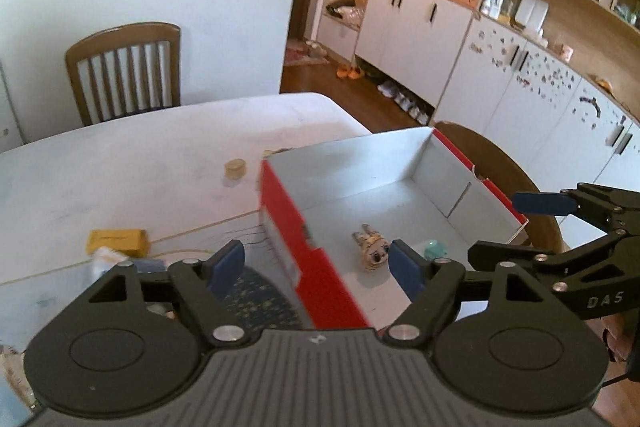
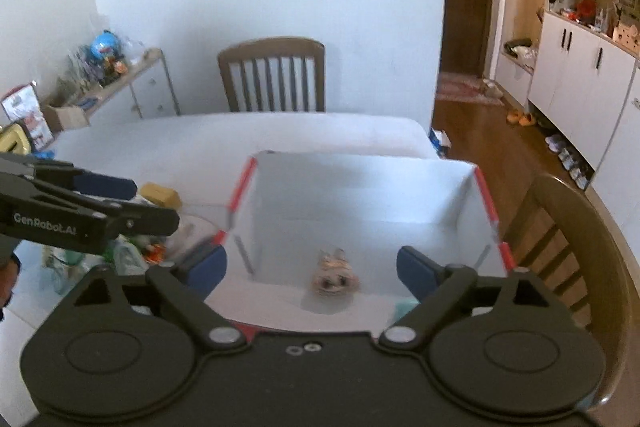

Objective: Organize objects
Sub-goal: 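Withdraw both tools from the box back toward the pile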

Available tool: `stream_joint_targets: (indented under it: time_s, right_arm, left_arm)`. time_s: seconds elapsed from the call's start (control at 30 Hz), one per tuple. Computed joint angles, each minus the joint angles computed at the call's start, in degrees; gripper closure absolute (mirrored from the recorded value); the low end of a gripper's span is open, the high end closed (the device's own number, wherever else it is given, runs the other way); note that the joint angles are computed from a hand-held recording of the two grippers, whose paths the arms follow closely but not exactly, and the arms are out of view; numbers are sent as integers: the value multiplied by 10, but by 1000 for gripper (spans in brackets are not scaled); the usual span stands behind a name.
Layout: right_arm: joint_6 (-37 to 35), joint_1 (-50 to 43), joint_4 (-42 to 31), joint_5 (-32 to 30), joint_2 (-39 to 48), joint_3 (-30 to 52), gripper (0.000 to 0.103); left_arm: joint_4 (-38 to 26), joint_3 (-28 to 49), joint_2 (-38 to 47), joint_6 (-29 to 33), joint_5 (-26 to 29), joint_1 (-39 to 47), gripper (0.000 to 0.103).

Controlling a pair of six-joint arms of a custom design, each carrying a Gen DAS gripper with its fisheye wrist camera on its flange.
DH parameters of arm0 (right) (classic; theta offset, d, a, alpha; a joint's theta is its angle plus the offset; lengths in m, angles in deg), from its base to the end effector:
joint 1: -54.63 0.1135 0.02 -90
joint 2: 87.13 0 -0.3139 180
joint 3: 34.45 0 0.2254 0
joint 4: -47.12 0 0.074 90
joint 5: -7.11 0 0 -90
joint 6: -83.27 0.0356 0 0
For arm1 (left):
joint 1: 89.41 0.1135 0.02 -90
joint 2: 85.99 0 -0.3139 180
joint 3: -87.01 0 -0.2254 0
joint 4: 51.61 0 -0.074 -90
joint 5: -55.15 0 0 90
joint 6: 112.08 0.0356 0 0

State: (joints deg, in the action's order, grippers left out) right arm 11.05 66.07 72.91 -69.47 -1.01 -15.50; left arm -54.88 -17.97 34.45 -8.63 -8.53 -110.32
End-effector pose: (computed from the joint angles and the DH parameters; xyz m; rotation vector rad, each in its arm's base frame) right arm 0.1660 0.0252 0.1471 0.2456 2.2559 0.0002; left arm 0.3747 -0.1601 0.1440 0.9051 2.2159 -0.6148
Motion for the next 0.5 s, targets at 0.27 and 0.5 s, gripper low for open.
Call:
stream_joint_targets:
  time_s: [0.27, 0.5]
  right_arm:
    - [113, 169, -69, 108, 5, 63, 6]
    - [170, 259, -127, 163, 68, 137, 6]
  left_arm:
    - [14, -46, -16, 52, 70, 97, 13]
    - [-5, -43, -5, 112, 115, 184, 2]
